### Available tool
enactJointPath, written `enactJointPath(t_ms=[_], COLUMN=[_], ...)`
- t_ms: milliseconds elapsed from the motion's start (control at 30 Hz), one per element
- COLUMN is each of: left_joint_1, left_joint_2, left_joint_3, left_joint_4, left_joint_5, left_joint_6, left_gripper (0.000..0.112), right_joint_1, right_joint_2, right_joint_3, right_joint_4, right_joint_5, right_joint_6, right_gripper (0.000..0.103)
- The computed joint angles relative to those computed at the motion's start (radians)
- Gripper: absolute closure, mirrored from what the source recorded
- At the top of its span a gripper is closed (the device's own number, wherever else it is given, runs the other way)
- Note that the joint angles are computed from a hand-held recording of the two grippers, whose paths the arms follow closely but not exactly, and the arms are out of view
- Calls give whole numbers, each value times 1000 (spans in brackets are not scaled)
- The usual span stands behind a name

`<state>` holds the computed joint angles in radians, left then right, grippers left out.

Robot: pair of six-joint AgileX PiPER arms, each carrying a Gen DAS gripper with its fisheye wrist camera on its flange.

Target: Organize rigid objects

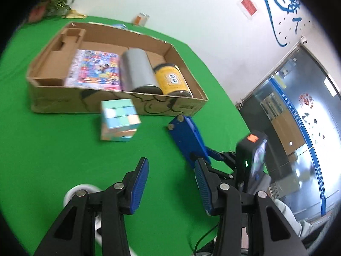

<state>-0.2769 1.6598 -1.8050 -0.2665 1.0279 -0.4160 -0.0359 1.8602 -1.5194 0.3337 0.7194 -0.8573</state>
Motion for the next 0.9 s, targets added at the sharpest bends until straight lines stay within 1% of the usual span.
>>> enactJointPath(t_ms=[33, 67, 100, 133, 167, 200, 233, 267, 300, 333, 367, 400, 433, 467, 500, 533, 567, 600, 667, 700, 733, 767, 800, 867, 900], left_joint_1=[-5, -4, -3, 2, 5, 7, 7, 7, 10, 12, 12, 11, 10, 8, 7, 8, 8, 7, 9, 13, 13, 13, 17, 30, 39], left_joint_2=[33, 77, 99, 124, 144, 161, 172, 184, 196, 203, 212, 212, 215, 230, 240, 257, 276, 287, 313, 328, 337, 347, 350, 344, 340], left_joint_3=[-35, -80, -101, -121, -134, -144, -155, -165, -173, -177, -178, -171, -167, -180, -186, -200, -215, -223, -241, -259, -266, -276, -274, -246, -225], left_joint_4=[-5, -27, -44, -71, -92, -100, -100, -100, -105, -110, -110, -108, -105, -104, -107, -115, -125, -130, -149, -157, -160, -156, -150, -168, -188], left_joint_5=[11, 25, 34, 39, 40, 40, 43, 48, 54, 59, 64, 61, 59, 73, 81, 97, 110, 118, 144, 158, 166, 178, 185, 183, 175], left_joint_6=[-4, -3, -4, 5, 10, 2, -6, -14, -22, -30, -44, -52, -57, -63, -66, -69, -73, -73, -73, -76, -82, -93, -108, -111, -104], left_gripper=[68, 68, 68, 68, 68, 68, 68, 68, 68, 65, 55, 46, 44, 42, 42, 42, 42, 42, 42, 42, 42, 42, 42, 42, 42], right_joint_1=[0, 6, 21, 33, 34, 38, 36, 22, -7, -36, -71, -112, -141, -153, -155, -145, -135, -130, -113, -104, -95, -84, -75, -51, -58], right_joint_2=[-10, -34, -75, -112, -143, -169, -196, -211, -225, -237, -249, -243, -216, -187, -159, -138, -122, -98, -65, -57, -59, -63, -71, -96, -94], right_joint_3=[18, 63, 144, 225, 286, 329, 359, 369, 365, 369, 363, 329, 276, 213, 161, 128, 112, 74, 27, 15, 23, 33, 48, 90, 86], right_joint_4=[-19, -50, -74, -58, -7, 66, 158, 258, 357, 455, 526, 556, 547, 498, 460, 427, 391, 359, 307, 290, 280, 261, 248, 197, 200], right_joint_5=[-31, -93, -192, -285, -341, -367, -358, -322, -246, -194, -129, -32, 68, 150, 201, 221, 247, 284, 356, 378, 378, 370, 356, 289, 296], right_joint_6=[-9, -20, -59, -128, -226, -326, -426, -526, -626, -712, -758, -764, -730, -656, -597, -553, -511, -471, -395, -372, -365, -359, -347, -304, -294], right_gripper=[71, 71, 71, 71, 71, 70, 69, 62, 41, 28, 14, 14, 14, 14, 14, 14, 18, 24, 33, 35, 36, 42, 46, 52, 52])
